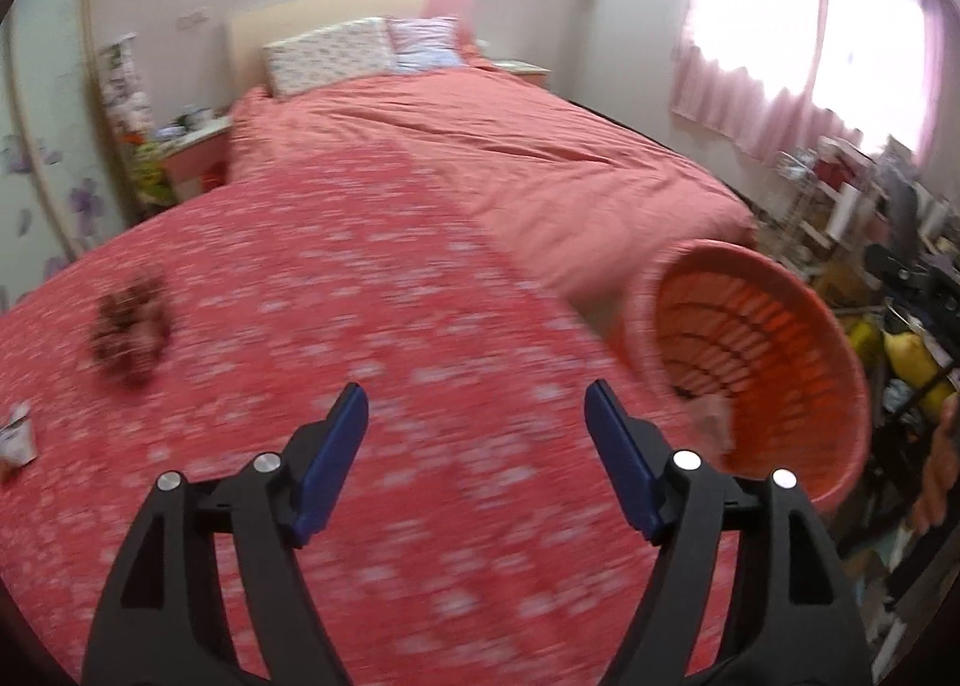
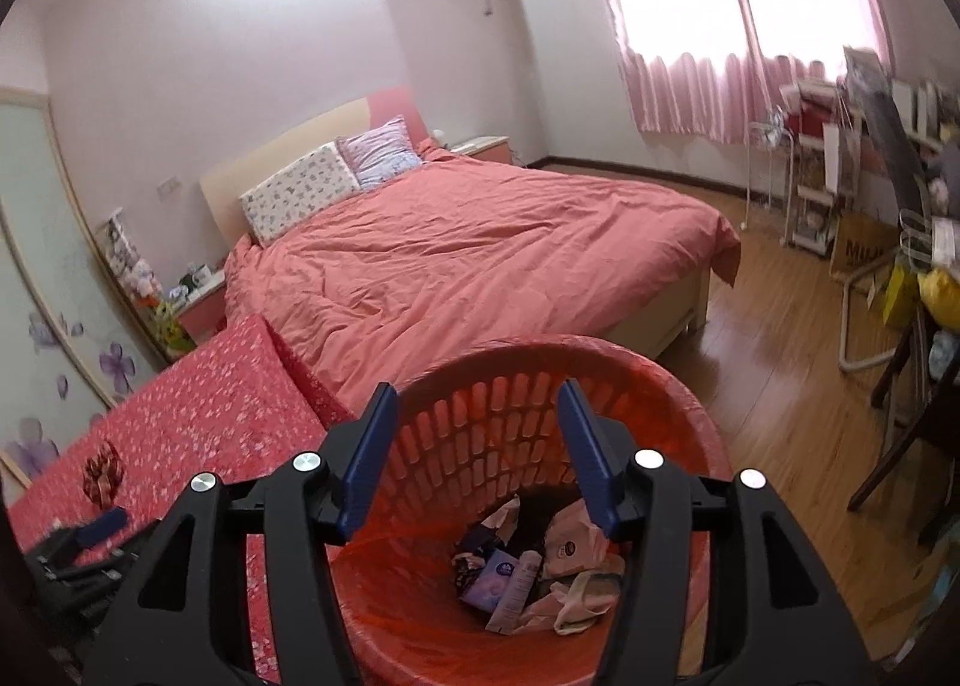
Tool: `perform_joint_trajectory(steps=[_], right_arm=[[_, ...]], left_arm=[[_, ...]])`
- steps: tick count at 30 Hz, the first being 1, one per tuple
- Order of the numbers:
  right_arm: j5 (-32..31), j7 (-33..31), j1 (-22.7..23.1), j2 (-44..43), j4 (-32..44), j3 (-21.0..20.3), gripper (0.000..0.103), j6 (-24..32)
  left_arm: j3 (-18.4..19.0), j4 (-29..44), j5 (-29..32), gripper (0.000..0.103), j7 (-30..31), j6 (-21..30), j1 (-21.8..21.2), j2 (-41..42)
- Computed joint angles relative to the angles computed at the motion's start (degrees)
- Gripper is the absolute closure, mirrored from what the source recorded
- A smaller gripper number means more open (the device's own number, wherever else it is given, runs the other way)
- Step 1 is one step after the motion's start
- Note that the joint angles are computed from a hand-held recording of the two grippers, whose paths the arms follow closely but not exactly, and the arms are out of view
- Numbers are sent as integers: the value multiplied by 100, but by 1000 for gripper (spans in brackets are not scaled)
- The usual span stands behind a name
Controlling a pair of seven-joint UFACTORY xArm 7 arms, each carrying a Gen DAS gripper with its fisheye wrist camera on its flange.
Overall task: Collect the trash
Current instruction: 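Move both tools back toward the wrapper and scrunchie on the bed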
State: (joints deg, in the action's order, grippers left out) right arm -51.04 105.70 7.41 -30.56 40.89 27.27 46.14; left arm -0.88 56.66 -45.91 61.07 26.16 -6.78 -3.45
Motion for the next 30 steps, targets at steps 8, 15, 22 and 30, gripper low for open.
perform_joint_trajectory(steps=[8,15,22,30], right_arm=[[-505,-180,288,1054,891,221,41,274],[-805,-244,825,1930,1612,67,41,364],[-1039,-497,1413,2809,2418,-182,41,452],[-1058,-947,2097,3802,3444,-599,41,482]], left_arm=[[412,456,240,26,-41,-503,815,466],[590,1556,875,26,-1033,-449,1740,1429],[645,2819,1614,26,-1954,-270,2358,2472],[206,4300,2085,26,-2596,559,3048,3491]])
